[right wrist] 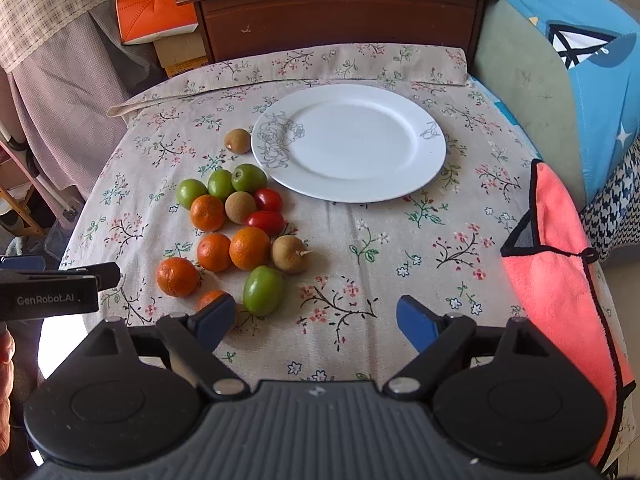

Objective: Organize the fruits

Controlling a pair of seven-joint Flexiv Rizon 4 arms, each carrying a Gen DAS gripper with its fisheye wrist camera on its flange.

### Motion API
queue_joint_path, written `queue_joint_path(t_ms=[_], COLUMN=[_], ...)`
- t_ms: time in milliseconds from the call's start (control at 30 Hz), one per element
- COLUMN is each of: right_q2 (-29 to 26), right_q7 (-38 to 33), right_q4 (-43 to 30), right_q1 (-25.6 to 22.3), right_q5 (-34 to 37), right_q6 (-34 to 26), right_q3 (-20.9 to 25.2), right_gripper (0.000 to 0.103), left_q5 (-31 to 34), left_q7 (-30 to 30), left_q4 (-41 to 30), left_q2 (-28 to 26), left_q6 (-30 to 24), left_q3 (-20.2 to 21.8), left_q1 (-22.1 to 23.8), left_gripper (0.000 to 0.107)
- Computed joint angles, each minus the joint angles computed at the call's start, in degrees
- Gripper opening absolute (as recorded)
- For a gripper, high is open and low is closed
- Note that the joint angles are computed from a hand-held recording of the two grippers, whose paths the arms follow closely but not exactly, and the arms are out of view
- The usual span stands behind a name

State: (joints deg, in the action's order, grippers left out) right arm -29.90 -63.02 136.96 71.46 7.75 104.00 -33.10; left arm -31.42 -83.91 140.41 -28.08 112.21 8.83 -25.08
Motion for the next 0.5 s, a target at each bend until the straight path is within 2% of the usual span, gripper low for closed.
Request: queue_joint_path(t_ms=[133, 300, 500], right_q2=[0.76, 1.21, 1.67], right_q7=[-0.28, 0.52, 2.09], right_q4=[-0.22, -1.01, -2.62], right_q1=[-3.47, -7.14, -12.52], right_q5=[-0.12, -0.36, -1.43], right_q6=[0.81, 1.0, 0.58], right_q3=[3.82, 7.77, 13.27], right_gripper=[0.075, 0.062, 0.06], left_q5=[2.72, 4.22, 3.71], left_q7=[-1.06, -1.27, -0.7], left_q4=[0.33, 0.2, -0.11], left_q2=[0.17, 0.06, -0.3], left_q6=[0.84, 0.8, 0.14], left_q3=[-1.96, -2.28, -1.26], left_q1=[2.68, 3.22, 1.88], left_gripper=[0.099, 0.098, 0.097])
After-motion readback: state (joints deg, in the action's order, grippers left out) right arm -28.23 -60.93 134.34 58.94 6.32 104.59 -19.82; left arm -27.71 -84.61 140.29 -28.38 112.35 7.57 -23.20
